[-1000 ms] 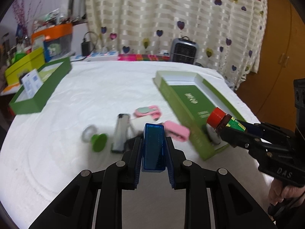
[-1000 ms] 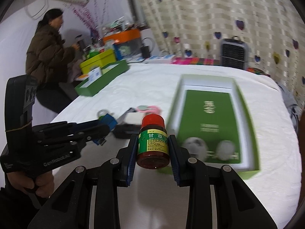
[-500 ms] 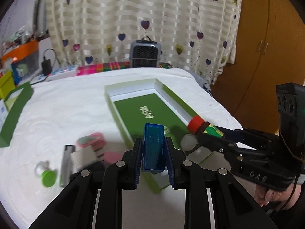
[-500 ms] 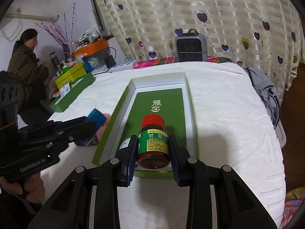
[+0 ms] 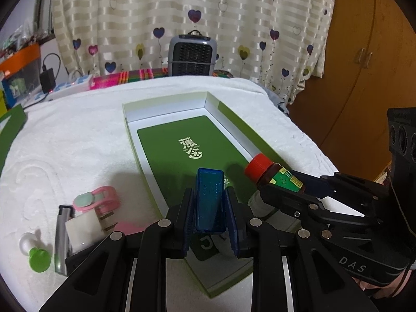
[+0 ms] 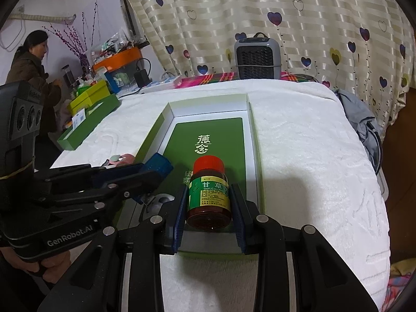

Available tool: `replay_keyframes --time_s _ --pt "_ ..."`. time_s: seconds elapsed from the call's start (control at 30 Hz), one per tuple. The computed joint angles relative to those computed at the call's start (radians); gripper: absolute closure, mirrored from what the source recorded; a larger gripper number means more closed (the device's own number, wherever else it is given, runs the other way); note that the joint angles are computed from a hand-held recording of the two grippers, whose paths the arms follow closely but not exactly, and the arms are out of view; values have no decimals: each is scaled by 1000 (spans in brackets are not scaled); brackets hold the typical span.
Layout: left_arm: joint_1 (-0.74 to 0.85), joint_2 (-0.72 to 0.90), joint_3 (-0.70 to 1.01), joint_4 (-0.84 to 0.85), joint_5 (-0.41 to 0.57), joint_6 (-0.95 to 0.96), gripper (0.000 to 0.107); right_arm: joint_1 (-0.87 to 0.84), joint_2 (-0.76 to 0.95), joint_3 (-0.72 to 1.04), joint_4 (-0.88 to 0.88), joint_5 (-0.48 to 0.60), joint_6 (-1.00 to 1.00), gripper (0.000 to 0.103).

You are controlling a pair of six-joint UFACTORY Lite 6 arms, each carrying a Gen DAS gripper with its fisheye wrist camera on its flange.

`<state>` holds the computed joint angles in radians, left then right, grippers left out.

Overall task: Organize rigid objects
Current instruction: 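Carry the blue USB stick and brown spice jar with both grippers over the green box, then lower both objects into the green box and open both grippers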

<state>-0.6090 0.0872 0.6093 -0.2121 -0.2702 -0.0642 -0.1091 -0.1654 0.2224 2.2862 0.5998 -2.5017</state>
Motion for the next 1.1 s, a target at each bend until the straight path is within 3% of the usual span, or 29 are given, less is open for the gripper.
replay_keyframes --time_s 0.3,0.63,0.87,1.1 --pt "28 79 45 106 -12 -91 84 57 93 67 101 -25 -77 70" --pt "52 48 17 167 -39 -147 84 96 111 98 144 -50 -107 69" --pt "60 18 -3 225 -50 -200 83 95 61 64 171 -54 -117 62" --pt "48 -35 -44 181 -48 -160 83 87 -24 17 162 -78 -89 52"
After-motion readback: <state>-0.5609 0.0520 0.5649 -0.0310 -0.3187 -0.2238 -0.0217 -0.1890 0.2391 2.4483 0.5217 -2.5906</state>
